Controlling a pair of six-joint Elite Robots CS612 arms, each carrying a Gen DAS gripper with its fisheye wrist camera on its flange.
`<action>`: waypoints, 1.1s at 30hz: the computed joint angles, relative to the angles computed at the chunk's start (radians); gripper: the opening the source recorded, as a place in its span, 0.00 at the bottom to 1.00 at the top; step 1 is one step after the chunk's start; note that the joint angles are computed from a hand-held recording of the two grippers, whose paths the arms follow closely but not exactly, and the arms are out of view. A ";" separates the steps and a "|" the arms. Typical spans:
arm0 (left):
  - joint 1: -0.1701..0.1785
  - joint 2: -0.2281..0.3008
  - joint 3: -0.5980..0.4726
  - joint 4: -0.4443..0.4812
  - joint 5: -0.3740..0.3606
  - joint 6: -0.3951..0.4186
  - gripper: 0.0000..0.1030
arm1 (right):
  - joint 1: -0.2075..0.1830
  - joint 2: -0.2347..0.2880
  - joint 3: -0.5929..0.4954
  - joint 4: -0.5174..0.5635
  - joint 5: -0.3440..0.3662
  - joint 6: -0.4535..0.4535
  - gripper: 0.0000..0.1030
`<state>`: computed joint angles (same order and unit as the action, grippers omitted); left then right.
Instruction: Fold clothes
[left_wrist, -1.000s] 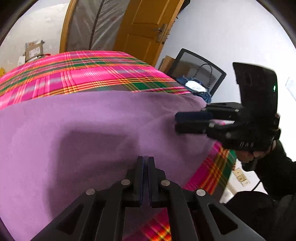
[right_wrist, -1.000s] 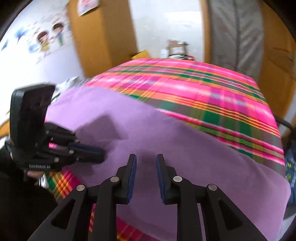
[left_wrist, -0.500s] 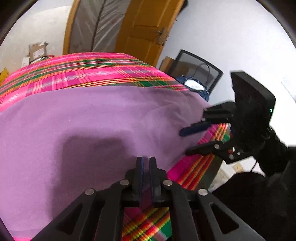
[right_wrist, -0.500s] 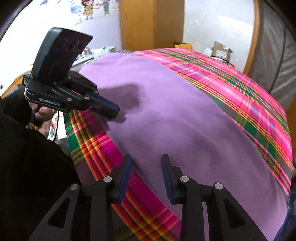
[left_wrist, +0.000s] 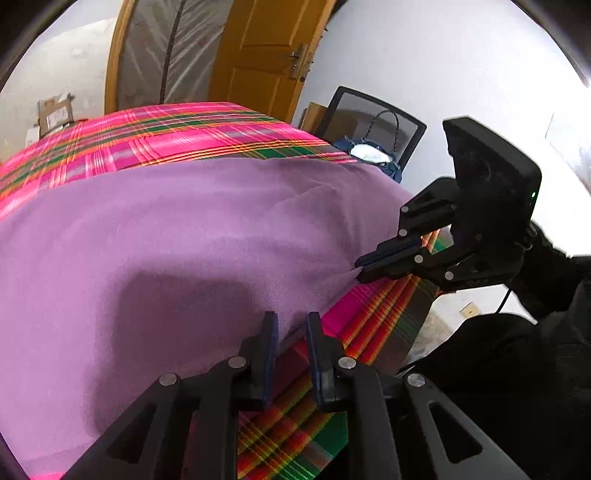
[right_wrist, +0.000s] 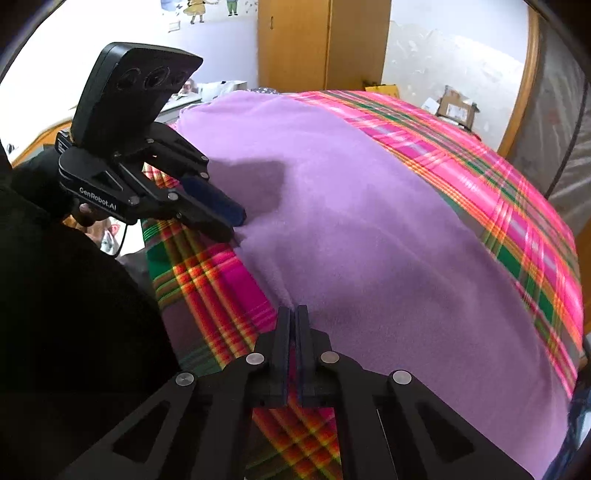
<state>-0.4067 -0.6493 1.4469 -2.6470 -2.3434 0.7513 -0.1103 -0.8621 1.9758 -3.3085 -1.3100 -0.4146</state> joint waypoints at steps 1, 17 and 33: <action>0.002 0.001 -0.003 0.003 -0.006 -0.009 0.15 | -0.001 0.000 0.001 0.001 0.003 0.004 0.03; 0.128 0.048 -0.006 -0.474 0.214 -0.758 0.15 | 0.051 0.062 -0.125 -0.056 0.073 0.113 0.27; 0.177 0.089 -0.040 -0.543 0.305 -1.076 0.19 | 0.123 0.124 -0.267 0.132 0.081 -0.043 0.27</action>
<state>-0.2302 -0.5599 1.4070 -3.1899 -2.0387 -0.3251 0.0124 -0.7378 1.7093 -3.1761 -1.2291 -0.4578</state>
